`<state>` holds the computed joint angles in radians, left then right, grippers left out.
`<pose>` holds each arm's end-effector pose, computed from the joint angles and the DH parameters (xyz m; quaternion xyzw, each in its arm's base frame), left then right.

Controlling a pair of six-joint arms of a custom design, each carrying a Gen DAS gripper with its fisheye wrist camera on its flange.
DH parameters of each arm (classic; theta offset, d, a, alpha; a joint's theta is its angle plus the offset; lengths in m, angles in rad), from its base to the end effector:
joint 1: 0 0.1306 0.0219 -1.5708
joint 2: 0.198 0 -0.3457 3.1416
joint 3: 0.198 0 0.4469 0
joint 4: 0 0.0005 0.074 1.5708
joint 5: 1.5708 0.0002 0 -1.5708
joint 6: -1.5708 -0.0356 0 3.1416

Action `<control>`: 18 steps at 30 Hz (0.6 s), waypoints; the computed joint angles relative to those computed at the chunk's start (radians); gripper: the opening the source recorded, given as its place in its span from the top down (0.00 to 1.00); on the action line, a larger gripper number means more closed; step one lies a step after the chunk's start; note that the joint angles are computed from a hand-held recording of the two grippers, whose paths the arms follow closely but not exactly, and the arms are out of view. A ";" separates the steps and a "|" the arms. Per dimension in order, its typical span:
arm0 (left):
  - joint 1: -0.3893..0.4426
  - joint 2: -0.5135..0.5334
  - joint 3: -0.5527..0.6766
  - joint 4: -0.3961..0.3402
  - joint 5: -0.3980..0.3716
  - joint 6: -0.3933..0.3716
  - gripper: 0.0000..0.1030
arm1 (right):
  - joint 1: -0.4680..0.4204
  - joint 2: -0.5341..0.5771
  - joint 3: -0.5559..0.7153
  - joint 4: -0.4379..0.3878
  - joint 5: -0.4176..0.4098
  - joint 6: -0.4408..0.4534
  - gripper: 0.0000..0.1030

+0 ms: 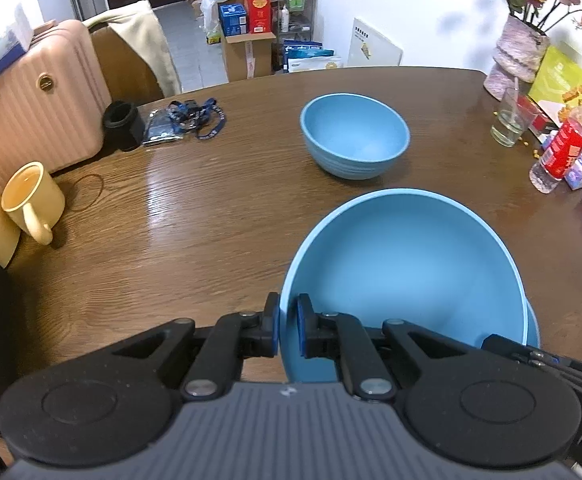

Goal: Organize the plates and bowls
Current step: 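Lift and carry the blue bowl with both tools toward another blue bowl, then lower the held blue bowl into the other blue bowl with both tools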

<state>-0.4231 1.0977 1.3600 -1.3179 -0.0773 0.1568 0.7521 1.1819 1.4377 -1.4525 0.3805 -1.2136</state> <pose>0.3779 -0.1677 0.4838 0.1185 0.9590 -0.0370 0.2546 0.3216 0.2821 0.4834 0.2549 0.9312 0.0489 0.2559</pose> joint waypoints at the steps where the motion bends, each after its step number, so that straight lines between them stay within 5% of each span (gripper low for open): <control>1: -0.010 0.002 0.002 -0.001 -0.004 0.007 0.91 | -0.003 -0.009 -0.008 -0.001 0.001 0.001 0.94; 18: -0.168 0.070 0.030 0.001 -0.033 0.086 0.91 | -0.096 -0.168 -0.154 -0.027 -0.018 0.037 0.94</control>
<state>-0.5912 1.1673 1.3901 -1.3166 -0.1106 0.2427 0.6556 1.0143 1.2837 -1.4799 0.3623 -1.1767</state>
